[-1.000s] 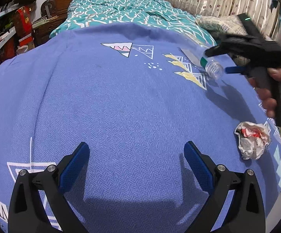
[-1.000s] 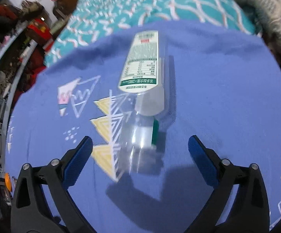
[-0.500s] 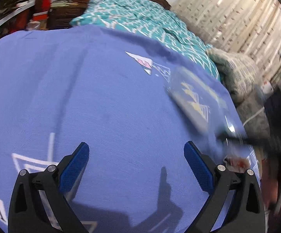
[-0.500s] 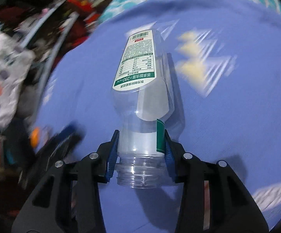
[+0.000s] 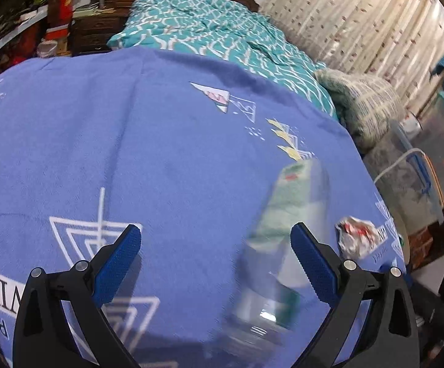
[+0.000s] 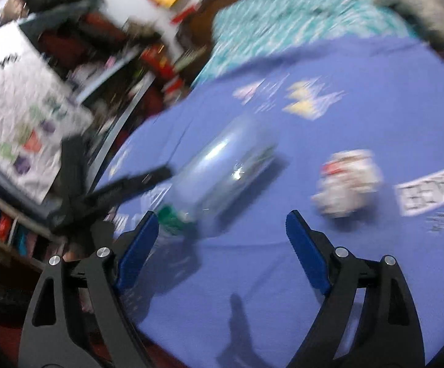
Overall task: Collect trash
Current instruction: 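Pass the bottle to the left gripper while the right grasps the crumpled white paper, then carry the bottle and paper over the beige bin and open both grippers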
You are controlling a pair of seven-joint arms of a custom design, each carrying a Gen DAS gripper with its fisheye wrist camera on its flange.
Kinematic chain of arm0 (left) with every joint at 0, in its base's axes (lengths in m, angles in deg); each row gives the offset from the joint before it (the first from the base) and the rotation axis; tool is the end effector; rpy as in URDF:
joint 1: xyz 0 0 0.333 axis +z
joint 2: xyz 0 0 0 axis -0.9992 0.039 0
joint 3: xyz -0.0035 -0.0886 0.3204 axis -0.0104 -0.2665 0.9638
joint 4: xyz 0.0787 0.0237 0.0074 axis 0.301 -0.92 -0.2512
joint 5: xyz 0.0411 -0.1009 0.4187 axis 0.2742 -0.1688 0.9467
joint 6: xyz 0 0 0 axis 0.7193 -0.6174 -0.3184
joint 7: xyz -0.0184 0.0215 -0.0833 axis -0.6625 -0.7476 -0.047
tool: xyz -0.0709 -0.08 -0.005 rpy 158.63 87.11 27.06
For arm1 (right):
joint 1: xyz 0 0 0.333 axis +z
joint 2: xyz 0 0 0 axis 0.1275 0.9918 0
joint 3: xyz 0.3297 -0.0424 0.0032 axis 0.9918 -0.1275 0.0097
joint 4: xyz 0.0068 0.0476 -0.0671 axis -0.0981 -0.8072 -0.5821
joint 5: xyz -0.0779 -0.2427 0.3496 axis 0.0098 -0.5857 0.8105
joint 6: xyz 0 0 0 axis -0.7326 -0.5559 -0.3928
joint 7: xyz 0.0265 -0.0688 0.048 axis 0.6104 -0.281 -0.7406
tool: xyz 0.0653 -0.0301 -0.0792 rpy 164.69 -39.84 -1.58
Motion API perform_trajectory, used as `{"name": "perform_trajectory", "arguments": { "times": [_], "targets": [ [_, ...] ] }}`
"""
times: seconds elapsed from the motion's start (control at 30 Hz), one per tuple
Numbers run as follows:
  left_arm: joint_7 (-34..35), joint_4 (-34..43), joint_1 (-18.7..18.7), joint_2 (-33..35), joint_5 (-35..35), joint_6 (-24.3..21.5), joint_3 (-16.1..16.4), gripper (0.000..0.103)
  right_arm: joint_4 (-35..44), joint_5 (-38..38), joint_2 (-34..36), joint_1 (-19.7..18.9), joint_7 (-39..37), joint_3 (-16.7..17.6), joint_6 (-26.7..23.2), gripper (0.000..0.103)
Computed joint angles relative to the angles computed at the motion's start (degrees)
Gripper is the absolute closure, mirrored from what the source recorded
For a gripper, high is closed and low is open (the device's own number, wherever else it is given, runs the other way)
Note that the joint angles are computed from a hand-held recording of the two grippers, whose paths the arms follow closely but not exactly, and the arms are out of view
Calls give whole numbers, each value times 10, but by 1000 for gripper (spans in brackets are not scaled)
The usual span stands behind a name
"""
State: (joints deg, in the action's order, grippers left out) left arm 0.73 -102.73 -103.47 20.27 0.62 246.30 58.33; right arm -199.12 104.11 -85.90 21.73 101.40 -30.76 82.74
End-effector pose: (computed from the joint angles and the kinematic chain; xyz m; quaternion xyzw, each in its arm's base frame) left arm 0.5523 -0.3166 0.4459 -0.7500 0.5646 -0.3189 0.1304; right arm 0.6109 0.1971 0.4756 -0.7117 0.5469 0.0337 0.4396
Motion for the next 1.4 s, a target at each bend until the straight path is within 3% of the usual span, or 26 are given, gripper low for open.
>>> {"name": "perform_trajectory", "arguments": {
  "times": [0.13,0.3,0.5,0.6,0.73,0.87,0.9,0.93,0.97,1.03,1.23,1.4],
  "targets": [
    [10,30,-18,12,40,-38,-5,9,-10,52,4,-16,-21,-11,69,18],
    [7,80,-49,37,137,-135,-4,9,-14,56,24,-25,5,-9,83,18],
    [89,106,-50,58,149,-181,-2,7,-8,38,49,-17,26,9,111,15],
    [131,114,-45,67,133,-171,-1,7,-6,11,52,-15,41,12,115,14],
    [168,148,-61,92,149,-198,0,9,16,-53,78,-9,78,14,118,14],
    [223,194,-68,131,106,-219,-3,9,42,-116,108,-6,116,19,119,15],
    [234,204,-70,140,97,-227,-2,13,47,-129,113,-6,123,20,120,15],
    [250,209,-68,147,76,-224,-5,27,50,-145,117,-4,133,20,122,24],
    [262,207,-64,148,58,-217,-7,37,51,-150,120,-8,128,24,123,44],
    [264,205,-66,148,39,-209,-3,42,49,-176,123,-7,132,25,125,56],
    [266,198,-62,140,-5,-188,-3,44,29,-84,101,-37,61,52,151,60],
    [288,243,-75,160,-7,-188,-6,43,6,-15,70,-50,13,40,173,60]
  ]
}}
